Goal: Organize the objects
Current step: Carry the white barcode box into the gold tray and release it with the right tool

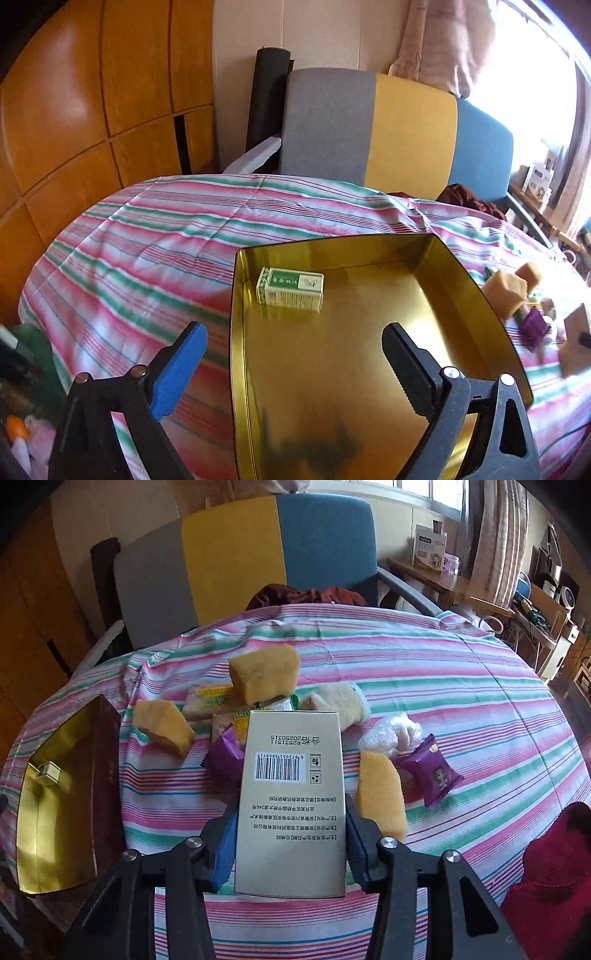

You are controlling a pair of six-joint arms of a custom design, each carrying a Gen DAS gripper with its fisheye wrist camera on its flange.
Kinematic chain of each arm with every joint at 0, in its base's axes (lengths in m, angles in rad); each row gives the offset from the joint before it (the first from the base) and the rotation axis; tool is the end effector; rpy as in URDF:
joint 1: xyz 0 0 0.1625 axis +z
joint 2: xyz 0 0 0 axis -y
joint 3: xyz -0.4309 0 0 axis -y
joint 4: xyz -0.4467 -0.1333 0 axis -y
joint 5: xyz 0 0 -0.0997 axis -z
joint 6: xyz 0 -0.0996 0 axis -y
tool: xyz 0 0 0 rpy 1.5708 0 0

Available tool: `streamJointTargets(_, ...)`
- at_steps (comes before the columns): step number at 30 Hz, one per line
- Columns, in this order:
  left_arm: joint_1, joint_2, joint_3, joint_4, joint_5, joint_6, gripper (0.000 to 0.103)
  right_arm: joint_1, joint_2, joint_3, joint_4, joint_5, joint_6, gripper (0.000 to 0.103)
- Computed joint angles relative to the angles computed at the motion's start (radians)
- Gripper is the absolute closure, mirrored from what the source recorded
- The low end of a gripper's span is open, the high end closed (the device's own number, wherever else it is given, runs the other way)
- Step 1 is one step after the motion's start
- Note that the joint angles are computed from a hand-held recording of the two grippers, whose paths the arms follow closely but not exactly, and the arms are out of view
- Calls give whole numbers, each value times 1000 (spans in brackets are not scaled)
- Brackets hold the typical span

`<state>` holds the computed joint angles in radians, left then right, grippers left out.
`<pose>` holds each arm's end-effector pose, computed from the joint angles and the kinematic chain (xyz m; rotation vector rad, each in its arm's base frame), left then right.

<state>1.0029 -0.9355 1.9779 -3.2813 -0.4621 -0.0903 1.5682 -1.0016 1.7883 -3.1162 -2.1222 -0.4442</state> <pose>-0.1280 -0.6142 0.1505 0.0569 2.0967 -1.0838 0.0794 -0.6786 0.2162 0.2553 -2.3439 0.7640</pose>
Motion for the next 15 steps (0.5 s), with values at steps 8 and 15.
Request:
streamJointTargets(8,-30,-29,71,-17,29,-40,7,84,42,-31,109,117,-53,53)
streamJointTargets(15,-29,-65,110,20,37,-100,7,145,157,-118,302,191,-61,53)
